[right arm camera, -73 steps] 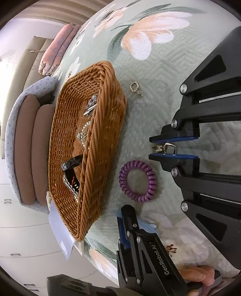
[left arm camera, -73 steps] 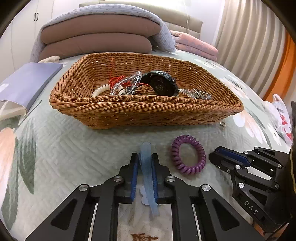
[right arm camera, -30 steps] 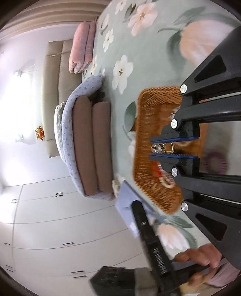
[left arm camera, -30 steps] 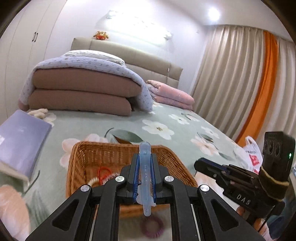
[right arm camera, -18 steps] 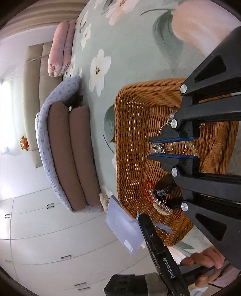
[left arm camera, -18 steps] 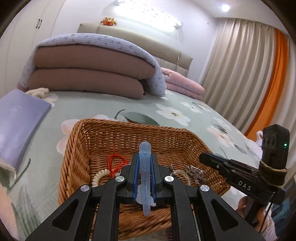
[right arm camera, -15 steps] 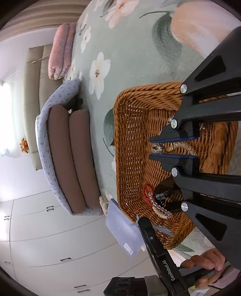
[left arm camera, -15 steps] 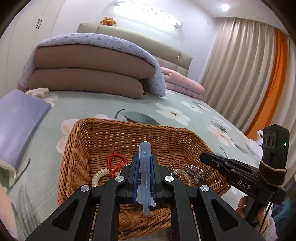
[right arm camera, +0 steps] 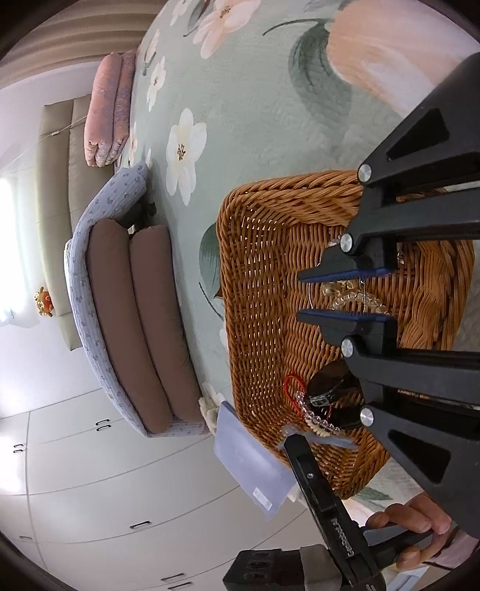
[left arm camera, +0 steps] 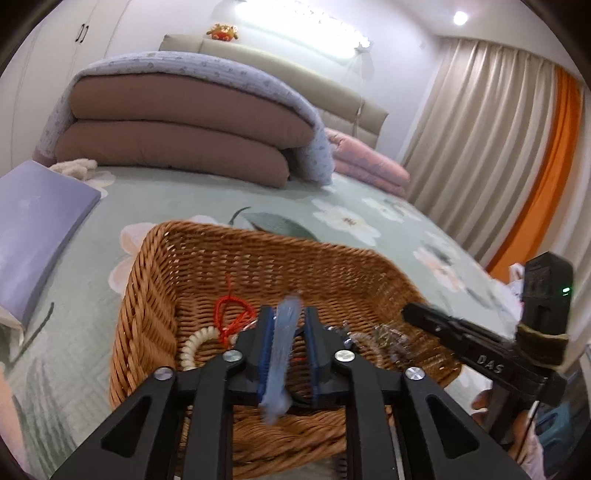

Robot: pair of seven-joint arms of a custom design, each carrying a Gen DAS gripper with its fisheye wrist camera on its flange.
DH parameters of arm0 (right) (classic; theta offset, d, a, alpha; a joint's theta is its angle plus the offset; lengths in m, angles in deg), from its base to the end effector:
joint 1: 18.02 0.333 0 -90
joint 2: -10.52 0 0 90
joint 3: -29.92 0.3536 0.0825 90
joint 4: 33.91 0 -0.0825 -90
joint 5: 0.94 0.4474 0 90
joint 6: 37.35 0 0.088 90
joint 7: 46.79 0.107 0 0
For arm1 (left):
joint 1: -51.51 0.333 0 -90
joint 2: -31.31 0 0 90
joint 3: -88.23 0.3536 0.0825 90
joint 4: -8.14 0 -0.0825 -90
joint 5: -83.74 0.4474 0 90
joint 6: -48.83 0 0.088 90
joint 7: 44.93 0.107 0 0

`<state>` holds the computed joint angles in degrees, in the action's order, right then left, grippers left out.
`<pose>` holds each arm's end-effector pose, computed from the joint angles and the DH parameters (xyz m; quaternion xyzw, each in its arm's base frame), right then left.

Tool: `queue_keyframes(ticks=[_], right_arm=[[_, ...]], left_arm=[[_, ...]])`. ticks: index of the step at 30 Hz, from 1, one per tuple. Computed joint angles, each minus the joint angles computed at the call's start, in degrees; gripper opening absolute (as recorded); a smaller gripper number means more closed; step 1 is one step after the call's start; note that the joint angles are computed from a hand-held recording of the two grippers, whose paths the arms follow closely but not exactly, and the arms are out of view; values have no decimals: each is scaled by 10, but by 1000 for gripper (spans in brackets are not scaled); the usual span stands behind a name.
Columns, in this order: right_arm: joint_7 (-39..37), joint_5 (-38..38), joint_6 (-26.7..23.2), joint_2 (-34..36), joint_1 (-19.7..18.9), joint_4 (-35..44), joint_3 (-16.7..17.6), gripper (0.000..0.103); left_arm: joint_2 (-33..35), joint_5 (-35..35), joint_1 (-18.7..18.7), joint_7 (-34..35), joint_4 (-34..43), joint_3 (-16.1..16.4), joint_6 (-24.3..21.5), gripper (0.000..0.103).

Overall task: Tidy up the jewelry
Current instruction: 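Open both grippers to release the blue clip and gold charm into the basket, then move both open grippers back to the purple coiled hair tie and gold keyring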

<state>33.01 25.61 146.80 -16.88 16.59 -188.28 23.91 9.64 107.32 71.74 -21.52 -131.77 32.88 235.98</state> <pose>0.4166 0.1760 0.4864 -0.6770 0.5631 -0.1727 0.4413 0.4027 -0.3719 0.4869 -0.6034 0.6212 -0.4705 0.1694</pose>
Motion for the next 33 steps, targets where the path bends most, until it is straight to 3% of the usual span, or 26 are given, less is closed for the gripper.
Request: queue_keyframes(ticks=[2, 3, 8, 11, 15, 16, 18, 19, 21, 24, 26, 30, 33], right_arm=[[-2, 3, 7, -4, 16, -3, -16, 22], [-4, 5, 11, -7, 29, -5, -30, 24], [6, -1, 22, -11, 20, -10, -19, 25], [19, -9, 45, -18, -3, -19, 7, 25], [45, -26, 103, -36, -19, -41, 25, 36], [67, -38, 114, -40, -45, -47, 48, 36], [73, 11, 133, -50, -130, -55, 140, 36], [82, 23, 139, -59, -158, -60, 170, 36], [102, 41, 145, -86, -185, -74, 194, 36], [129, 75, 98, -156, -247, -97, 249, 36], [141, 72, 33, -217, -277, -118, 270, 36], [141, 34, -118, -304, -269, -155, 240, 36], [136, 16, -175, -301, -237, -166, 195, 36]], left_arm=[[-23, -2, 17, -8, -2, -15, -1, 47], [-33, -5, 25, -14, -6, -21, 6, 51], [-58, -11, 33, -22, -10, -30, -2, 52], [-79, -7, 34, -33, -13, -32, -6, 52], [-111, -7, 30, -53, -25, -29, -1, 52], [-119, -8, 29, -56, -29, -28, 2, 52], [-141, -11, 21, -63, -37, -24, 2, 52], [-144, -10, 15, -65, -41, -19, 4, 52], [-148, -15, -8, -68, -49, -3, 17, 52], [-163, -17, -44, -62, -54, 12, 6, 52], [-170, -14, -75, -61, -61, 22, -6, 52], [-140, -1, -150, -60, -64, 48, -46, 52], [-106, 13, -183, -69, -59, 53, -74, 52]])
